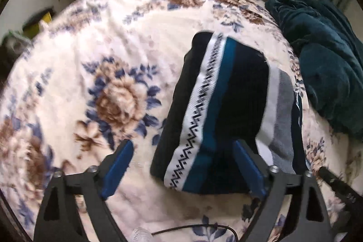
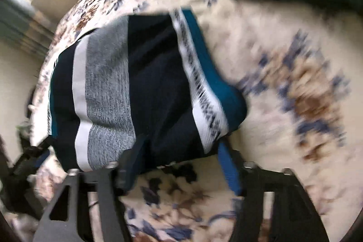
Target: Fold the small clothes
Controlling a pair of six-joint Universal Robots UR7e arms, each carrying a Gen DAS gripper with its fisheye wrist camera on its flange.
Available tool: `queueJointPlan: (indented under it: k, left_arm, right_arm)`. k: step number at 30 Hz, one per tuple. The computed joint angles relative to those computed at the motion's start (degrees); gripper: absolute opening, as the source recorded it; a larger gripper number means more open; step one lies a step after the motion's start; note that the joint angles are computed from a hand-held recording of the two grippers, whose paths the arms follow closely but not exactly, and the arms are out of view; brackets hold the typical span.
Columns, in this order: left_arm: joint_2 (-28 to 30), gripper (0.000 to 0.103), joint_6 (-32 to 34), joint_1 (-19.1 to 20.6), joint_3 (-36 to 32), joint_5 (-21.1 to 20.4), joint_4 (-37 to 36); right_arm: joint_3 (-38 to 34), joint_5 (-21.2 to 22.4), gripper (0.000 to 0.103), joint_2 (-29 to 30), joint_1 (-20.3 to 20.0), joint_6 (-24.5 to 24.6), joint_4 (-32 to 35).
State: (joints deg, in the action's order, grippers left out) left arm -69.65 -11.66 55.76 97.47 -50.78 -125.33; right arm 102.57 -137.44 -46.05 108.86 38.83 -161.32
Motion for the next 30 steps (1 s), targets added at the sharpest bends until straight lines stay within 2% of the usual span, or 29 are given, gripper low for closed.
queueJointPlan:
  k: [1,4,6,10,14,20,24,27,30]
  left_arm:
    - [-0.4,0.094,0.4,-1.3,0.6,2.5,0.3]
    - [-1.6,0.095,1.6,-4.2,2.1,7.1,0.9]
    - [-2.6,0.095,1.6,-5.2,2.4,7.4,1.8]
    - [-4.8,0.095,-0.7,-7.0,2.5,6.8,5.9]
    - [-7.8,0.095,-3.8,-9.9,3.5,7.5,10.4]
    - [-13.4,0.095,-10.9,-15.2,3.7,8.4,19.7]
    - [-17.4,0.095,-16.9,-20.4,2.5,8.9,27.5]
    - [-20.0,0.095,-22.7,-25.4,0.2,8.9,36.3]
    - [-22.0,0.095,-28.6,-31.0,-2.3,9.7,45.3]
  right_arm:
    - [-1.3,-3.4,0.101,-0.2,1.8,1.1,3.9]
    - [-3.6,-11.1,0.103,-1.4,6.3,6.0,15.7]
    - [-5.7,-13.0,0.103,-1.6,7.7,8.1,21.5]
    - [-7.0,-15.1,0.103,-2.3,9.9,11.7,28.1]
    - [-7.1,-17.6,0.103,-2.5,11.2,12.8,30.3]
    - [-6.5,-19.1,0.103,-5.7,15.8,20.1,39.0]
    - [-7.4,-19.5,0.103,-8.1,20.4,26.7,48.7]
    - [-8.7,-19.3,0.103,-9.7,24.0,31.6,56.4]
    - [-11.5,-18.8,0.103,-11.2,28.9,39.4,67.8]
